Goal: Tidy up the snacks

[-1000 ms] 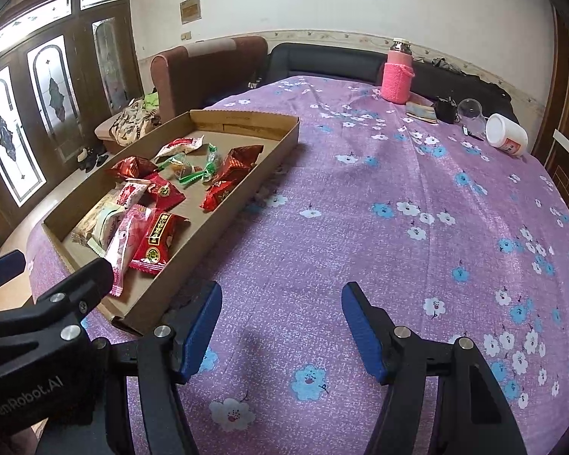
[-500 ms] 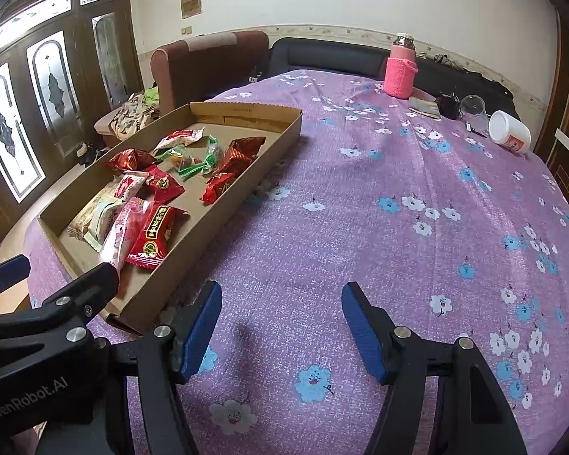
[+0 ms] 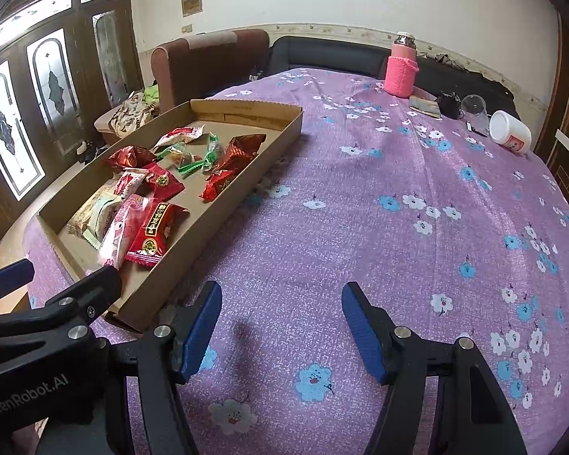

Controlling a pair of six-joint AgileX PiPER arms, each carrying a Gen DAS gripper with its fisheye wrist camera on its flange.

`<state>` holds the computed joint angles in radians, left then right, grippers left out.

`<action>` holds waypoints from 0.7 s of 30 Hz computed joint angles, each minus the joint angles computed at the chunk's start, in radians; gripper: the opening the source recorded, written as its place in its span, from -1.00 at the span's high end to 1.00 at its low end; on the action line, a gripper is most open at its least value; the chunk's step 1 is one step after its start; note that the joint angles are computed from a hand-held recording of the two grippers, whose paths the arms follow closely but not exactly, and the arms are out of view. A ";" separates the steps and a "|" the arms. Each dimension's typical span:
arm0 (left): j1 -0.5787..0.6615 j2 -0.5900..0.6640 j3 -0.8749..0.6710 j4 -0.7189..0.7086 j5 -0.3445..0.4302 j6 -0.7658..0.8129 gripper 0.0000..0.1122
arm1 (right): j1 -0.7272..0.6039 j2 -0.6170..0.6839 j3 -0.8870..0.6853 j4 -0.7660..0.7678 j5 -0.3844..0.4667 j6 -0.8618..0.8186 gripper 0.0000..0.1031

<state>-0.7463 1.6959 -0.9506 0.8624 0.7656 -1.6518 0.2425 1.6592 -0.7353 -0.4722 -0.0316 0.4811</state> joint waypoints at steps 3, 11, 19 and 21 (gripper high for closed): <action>0.001 -0.001 0.001 -0.002 -0.003 0.001 -0.84 | -0.002 0.004 -0.001 -0.027 -0.002 0.024 -0.36; 0.014 -0.007 0.010 -0.022 -0.026 0.015 -0.84 | -0.002 0.011 0.002 0.010 -0.006 -0.014 -0.36; 0.023 -0.008 0.017 -0.031 -0.043 0.021 -0.84 | 0.000 0.016 -0.002 0.148 0.000 -0.157 -0.36; 0.024 -0.009 0.021 -0.032 -0.047 0.020 -0.84 | -0.001 0.017 -0.003 0.158 0.002 -0.169 -0.36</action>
